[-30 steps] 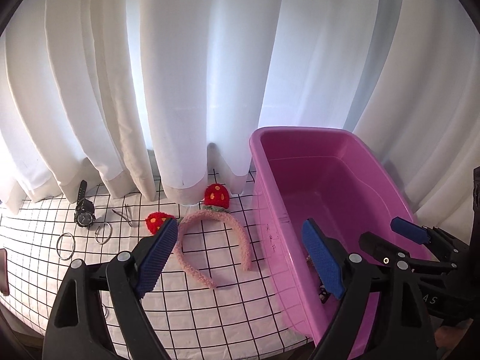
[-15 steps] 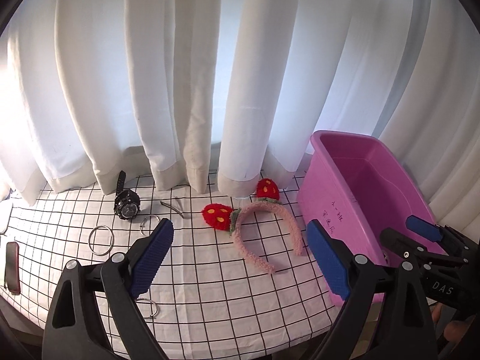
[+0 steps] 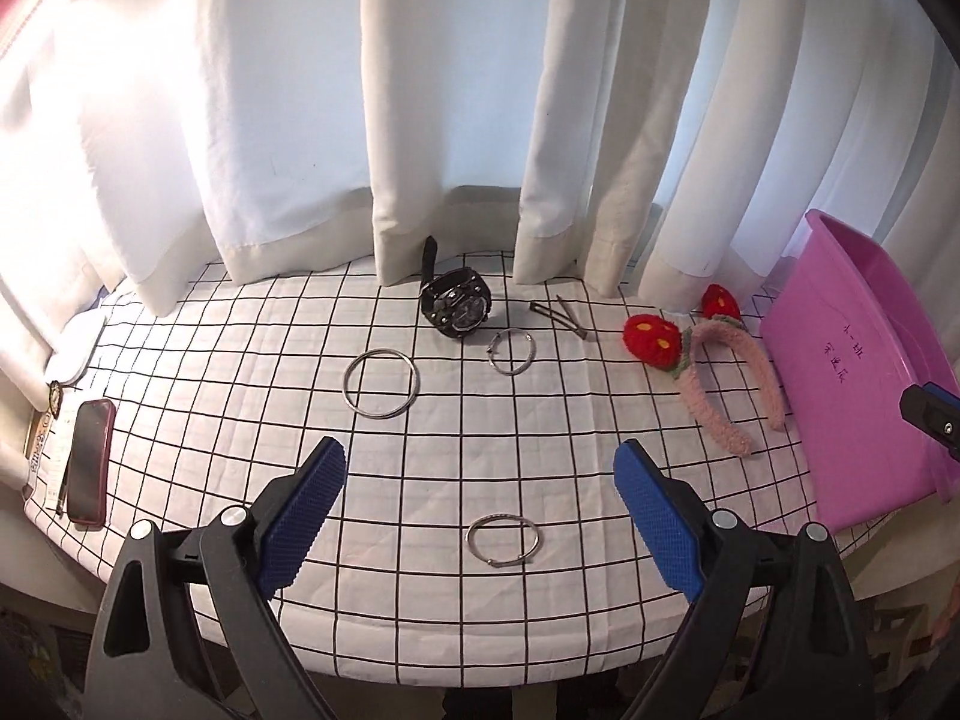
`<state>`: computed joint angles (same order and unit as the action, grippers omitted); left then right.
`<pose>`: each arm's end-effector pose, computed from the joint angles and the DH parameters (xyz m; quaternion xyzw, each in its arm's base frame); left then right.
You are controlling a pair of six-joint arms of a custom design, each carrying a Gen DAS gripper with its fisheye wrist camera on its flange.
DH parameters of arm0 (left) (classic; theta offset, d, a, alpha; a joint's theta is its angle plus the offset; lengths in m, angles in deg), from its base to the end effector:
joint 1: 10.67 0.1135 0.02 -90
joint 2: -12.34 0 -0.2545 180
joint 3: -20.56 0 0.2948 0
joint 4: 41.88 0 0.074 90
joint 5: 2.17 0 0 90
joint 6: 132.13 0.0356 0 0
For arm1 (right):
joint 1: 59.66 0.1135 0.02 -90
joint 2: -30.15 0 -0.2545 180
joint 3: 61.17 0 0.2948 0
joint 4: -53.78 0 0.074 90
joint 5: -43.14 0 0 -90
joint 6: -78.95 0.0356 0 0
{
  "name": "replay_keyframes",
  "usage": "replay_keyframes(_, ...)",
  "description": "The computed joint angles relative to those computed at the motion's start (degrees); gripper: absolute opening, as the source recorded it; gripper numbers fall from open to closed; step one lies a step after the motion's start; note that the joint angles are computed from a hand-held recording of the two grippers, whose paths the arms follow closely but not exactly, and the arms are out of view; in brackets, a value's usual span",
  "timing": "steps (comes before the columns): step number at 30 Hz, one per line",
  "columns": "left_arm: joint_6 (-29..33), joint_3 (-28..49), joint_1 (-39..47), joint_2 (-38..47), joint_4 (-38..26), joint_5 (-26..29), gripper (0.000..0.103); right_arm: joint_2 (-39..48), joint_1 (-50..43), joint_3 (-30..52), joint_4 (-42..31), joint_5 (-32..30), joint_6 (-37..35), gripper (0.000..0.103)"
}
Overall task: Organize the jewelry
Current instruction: 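Withdraw both tools from the tub back over the table, then move left tool toward the silver ring while right approaches the headband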
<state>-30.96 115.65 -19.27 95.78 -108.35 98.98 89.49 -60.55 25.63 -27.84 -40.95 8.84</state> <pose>0.3375 -0.0580 0.3368 0.1918 0.9296 -0.0858 0.3028 0.2158 -0.0070 0.3797 0.1870 0.9318 0.0023 0.3112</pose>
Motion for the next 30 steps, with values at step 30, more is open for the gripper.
replay_keyframes(30,-3.06,-19.21,-0.68,1.97,13.39,-5.96,0.093,1.86,-1.22,-22.55,18.47,-3.15,0.37,0.076)
